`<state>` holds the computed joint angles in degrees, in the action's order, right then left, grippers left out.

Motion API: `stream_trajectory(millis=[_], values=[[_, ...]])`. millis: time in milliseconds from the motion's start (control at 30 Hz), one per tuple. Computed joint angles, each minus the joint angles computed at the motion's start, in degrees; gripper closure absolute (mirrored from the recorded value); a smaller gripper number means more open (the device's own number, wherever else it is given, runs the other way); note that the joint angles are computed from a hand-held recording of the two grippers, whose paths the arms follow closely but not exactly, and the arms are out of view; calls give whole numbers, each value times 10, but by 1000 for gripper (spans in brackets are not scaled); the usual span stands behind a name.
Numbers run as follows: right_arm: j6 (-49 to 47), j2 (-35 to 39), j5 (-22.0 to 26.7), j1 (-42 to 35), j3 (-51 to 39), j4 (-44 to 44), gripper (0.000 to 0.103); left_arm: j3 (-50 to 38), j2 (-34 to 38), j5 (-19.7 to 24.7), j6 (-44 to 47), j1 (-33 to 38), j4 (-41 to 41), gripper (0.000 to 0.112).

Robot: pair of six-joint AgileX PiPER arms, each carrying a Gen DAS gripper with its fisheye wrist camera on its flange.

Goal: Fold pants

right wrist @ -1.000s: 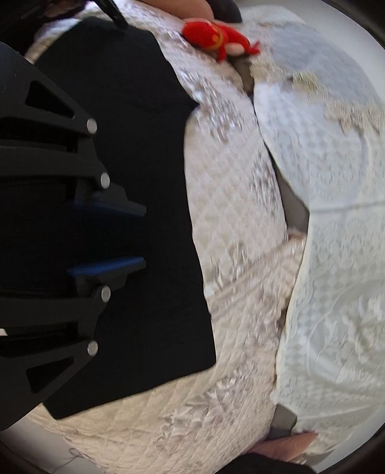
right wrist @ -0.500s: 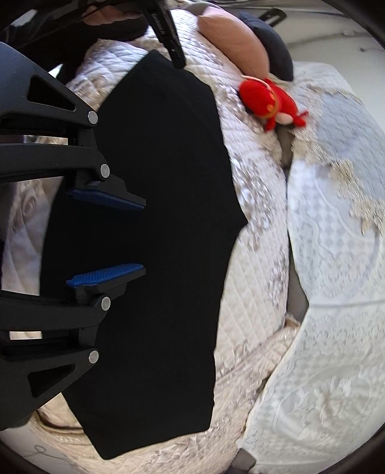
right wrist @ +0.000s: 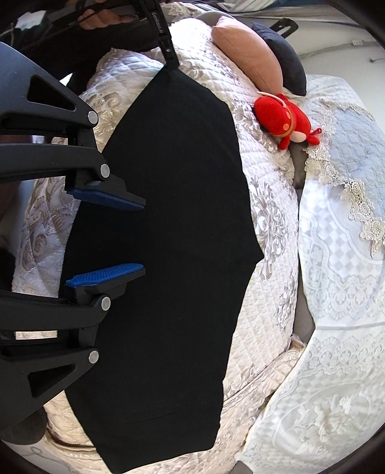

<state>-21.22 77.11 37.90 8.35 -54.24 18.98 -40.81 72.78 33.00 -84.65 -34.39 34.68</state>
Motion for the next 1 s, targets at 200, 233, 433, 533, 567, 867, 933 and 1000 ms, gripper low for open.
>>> stream_trajectory(millis=[200,233,433,533,567,867,933,1000], values=[[-6,8,-1,5,-10,3,65,59,-16,-89,8,53,-72,67],[-9,7,-1,5,-10,4,65,66,-19,-100,-10,55,-58,65],[-6,2,0,6,-10,1,64,74,6,-149,-72,100,-18,60],[-17,-5,0,1,-6,12,64,84,11,-166,-154,104,46,59],[-18,-4,-1,0,-4,12,64,80,16,-159,-184,96,77,59],[-24,-2,3,-14,-7,21,64,28,53,-107,-186,80,122,103],[-25,-1,3,-21,-7,22,64,17,48,-101,-150,83,105,104],[-32,0,6,-33,-7,30,64,7,39,-104,-116,85,89,104]])
